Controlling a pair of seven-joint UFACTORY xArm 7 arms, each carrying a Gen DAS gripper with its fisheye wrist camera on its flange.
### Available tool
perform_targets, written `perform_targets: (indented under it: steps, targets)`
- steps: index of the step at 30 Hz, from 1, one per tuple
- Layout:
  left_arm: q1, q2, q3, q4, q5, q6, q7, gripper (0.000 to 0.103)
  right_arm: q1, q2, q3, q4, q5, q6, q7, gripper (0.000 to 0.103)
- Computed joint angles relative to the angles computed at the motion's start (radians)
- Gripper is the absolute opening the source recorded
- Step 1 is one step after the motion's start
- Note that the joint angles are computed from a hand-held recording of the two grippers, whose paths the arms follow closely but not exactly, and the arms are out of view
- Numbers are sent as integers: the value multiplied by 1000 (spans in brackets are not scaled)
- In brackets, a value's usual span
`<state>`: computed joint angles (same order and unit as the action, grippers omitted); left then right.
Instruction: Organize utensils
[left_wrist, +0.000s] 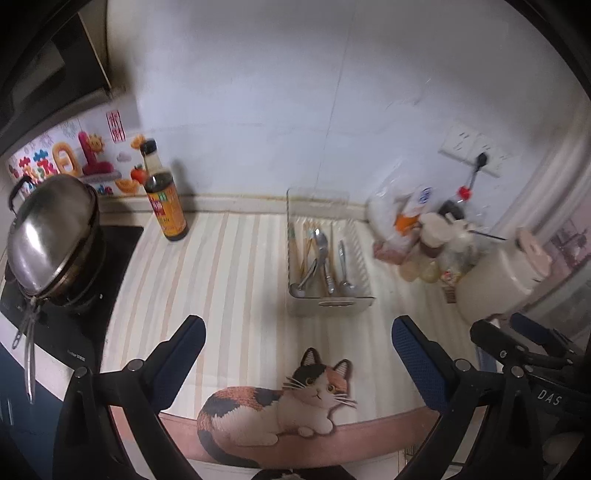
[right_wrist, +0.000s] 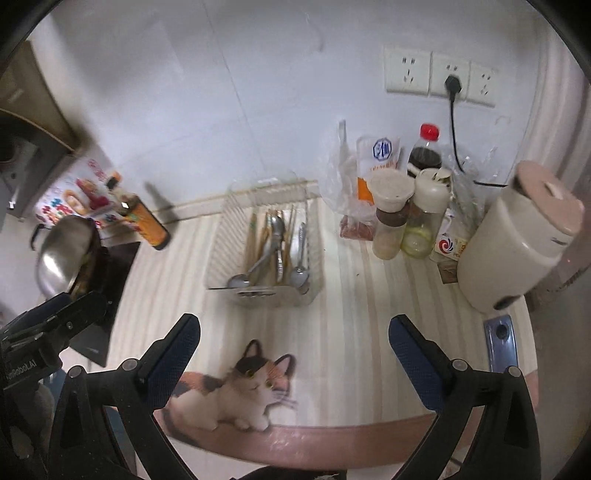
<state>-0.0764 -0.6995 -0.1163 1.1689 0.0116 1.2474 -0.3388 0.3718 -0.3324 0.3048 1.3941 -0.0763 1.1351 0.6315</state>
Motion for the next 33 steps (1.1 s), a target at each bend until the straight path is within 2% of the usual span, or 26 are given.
perform_targets:
  steps: [7,12,20,33]
  targets:
    - [-21,-90,-1,61,-22,81,30,103,1,-106,43,38,-12,69,35,103]
    - [-18,-125,-21,99,-33,124,24,103,-8,-154,57,66,0,108,18,103]
    - [-2,-146,-55,124,-30,139,-14,103,-30,-181,56,104,26,130,-51,103]
    - [-1,-149,-87,124,-8,142,-51,103,-45,-199,24,71,92,107,-123,103]
